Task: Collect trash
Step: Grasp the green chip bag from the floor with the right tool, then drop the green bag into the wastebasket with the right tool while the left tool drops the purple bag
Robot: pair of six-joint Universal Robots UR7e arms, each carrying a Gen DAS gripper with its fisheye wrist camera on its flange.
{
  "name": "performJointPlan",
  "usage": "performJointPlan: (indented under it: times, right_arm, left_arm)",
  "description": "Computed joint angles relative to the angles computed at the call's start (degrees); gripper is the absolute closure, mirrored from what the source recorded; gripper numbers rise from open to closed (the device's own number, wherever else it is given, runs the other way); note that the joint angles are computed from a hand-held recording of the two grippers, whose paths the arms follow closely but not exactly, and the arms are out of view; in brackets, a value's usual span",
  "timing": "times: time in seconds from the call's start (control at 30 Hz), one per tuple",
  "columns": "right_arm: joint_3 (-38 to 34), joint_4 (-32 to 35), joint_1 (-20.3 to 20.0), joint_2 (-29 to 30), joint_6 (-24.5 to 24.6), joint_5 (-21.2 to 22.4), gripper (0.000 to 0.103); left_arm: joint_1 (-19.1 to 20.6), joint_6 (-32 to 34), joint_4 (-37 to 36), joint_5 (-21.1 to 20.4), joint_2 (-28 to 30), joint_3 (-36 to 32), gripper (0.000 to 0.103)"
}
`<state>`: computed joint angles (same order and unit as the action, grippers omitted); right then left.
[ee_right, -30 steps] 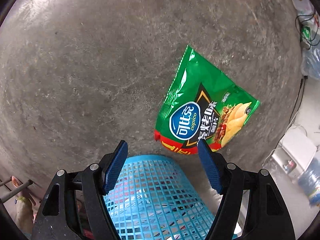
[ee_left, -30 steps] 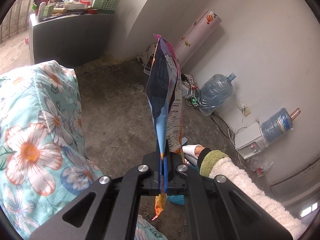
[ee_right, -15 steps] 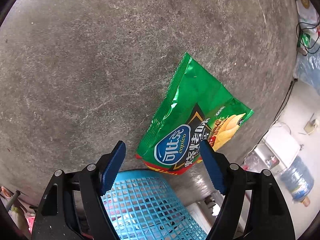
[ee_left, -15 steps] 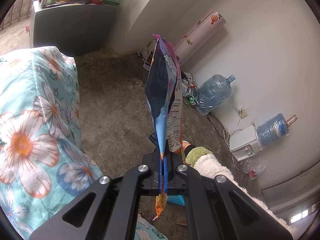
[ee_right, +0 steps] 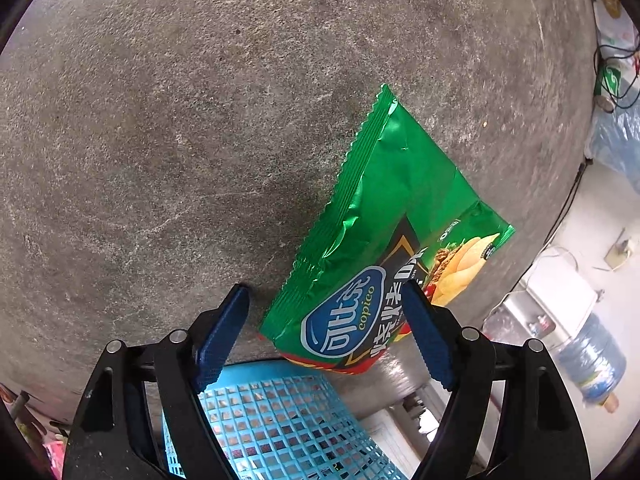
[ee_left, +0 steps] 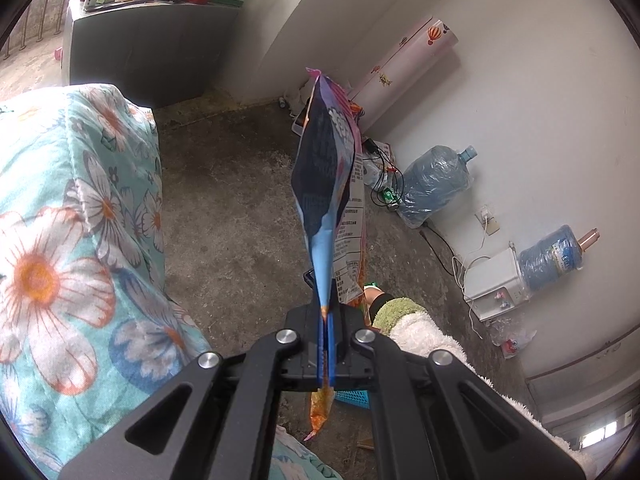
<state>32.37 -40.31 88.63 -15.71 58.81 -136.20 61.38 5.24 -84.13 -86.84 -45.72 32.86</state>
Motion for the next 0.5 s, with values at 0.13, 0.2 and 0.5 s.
performJointPlan:
  times: [0.13,0.2,0.5]
  right_arm:
    - [-3.26,3.13,0.37,1.36,2.18,0.18,0.065]
    - [-3.02,3.65,0.40,1.01,3.16,-0.49,0.074]
    - [4.18,-6.68,6.67,-7.90,3.55,-10.89,0.098]
  left_arm:
    - [0.08,0.02,0.23,-0.05,0.24,-0.38,0.102]
    - [0.10,0.15,0.16,-0.15,0.23,-0.33,0.102]
    - [0.27,0.75,-1.01,-0.25,-0.21,0.95,0.102]
